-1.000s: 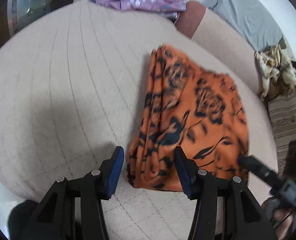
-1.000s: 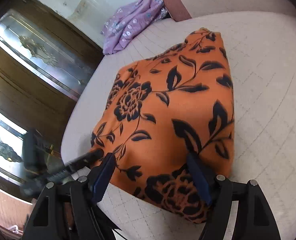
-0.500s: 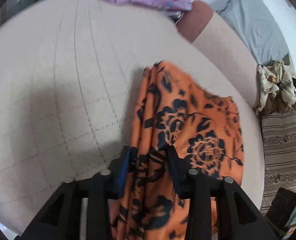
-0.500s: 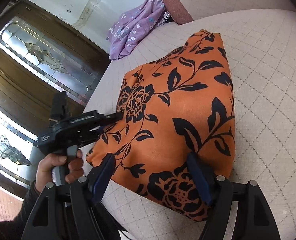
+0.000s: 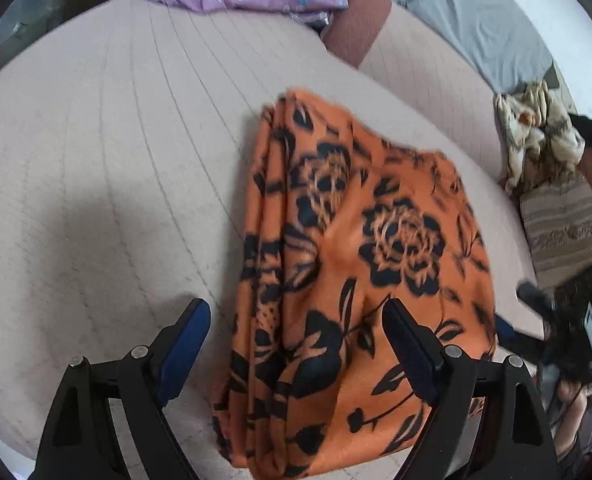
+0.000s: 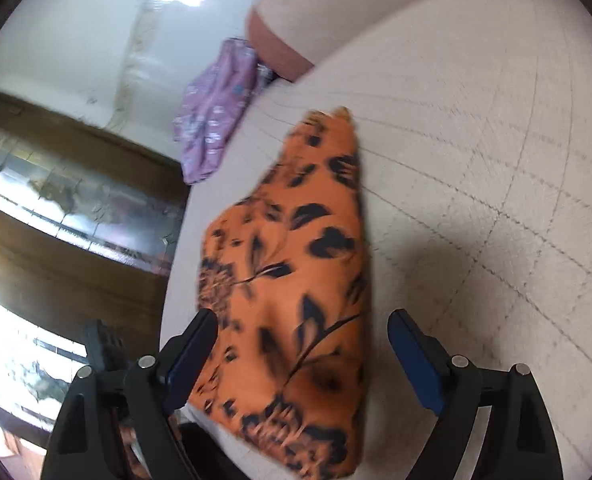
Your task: Fold small clothes
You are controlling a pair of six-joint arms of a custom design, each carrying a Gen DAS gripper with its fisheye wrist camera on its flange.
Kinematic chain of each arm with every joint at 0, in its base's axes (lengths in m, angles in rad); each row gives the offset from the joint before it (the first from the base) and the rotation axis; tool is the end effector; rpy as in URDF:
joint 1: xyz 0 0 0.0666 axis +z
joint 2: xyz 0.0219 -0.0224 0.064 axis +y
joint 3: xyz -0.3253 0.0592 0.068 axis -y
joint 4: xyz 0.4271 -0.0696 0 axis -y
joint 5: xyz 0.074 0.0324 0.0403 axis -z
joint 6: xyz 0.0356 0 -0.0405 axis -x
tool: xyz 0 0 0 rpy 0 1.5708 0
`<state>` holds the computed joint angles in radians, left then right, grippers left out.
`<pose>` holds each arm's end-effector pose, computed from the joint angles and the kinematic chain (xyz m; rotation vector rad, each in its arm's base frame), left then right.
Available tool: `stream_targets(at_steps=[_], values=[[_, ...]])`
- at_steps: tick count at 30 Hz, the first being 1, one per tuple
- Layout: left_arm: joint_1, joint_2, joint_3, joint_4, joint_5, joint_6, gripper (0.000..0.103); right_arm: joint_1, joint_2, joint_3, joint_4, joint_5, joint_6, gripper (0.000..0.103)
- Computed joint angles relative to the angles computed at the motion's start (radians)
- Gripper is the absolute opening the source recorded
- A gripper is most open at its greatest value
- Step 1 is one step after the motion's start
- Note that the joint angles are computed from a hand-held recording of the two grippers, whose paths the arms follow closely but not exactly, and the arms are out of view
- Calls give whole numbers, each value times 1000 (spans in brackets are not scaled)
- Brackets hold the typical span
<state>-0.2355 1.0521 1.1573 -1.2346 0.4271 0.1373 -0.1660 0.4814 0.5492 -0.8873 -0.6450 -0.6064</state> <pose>0.3754 -0.1057 0.3954 0.2644 2.6968 -0.6893 0.2608 -0.0224 0.2954 0.6038 2.3146 0.9776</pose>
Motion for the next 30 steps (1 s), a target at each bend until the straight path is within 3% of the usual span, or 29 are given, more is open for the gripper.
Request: stream_targets(at_steps=[2,3,4,6,7,8,11,13,17,19,20,21,23,24,25,27,30], values=[[-24,-16,-22,28,-40,-15,87,30,57,6,38,-18,-18,88],[-33,-17,-22,28,-54,-26,81,63,98,16,39,-19,-10,83],[-42,-19,-24,28,-53,-35,73,108,149,37,21,1,23,63],[-45,-19,-17,14,-39,-42,53,175,177,69,0,100,64,53],[-46,-21,-13,11,-35,-46,47,185,179,80,-6,114,67,41],[-49,-27,-8,12,-39,-49,37,190,170,94,-15,125,80,39],[-77,-48,28,30,-54,-23,31,206,148,133,-49,154,121,36],[-96,-54,55,48,-56,-10,31,210,120,160,-67,190,151,36],[-188,-29,101,103,-71,25,34,114,55,181,-91,159,199,36],[-227,-11,103,134,-92,40,42,34,35,162,-104,112,224,36],[-255,5,105,139,-122,33,57,-23,14,138,-109,90,236,36],[-291,28,108,139,-183,30,69,-61,1,110,-108,96,244,39],[-321,56,114,99,-247,15,70,-131,10,46,-121,99,224,62],[-323,56,107,76,-230,9,70,-161,27,22,-153,100,213,73],[-316,42,97,72,-213,8,70,-178,15,-7,-190,137,188,73],[-316,1,68,88,-230,5,70,-234,-124,-80,-194,97,150,73],[-327,-33,55,96,-265,14,70,-172,-272,-72,-209,217,112,73]])
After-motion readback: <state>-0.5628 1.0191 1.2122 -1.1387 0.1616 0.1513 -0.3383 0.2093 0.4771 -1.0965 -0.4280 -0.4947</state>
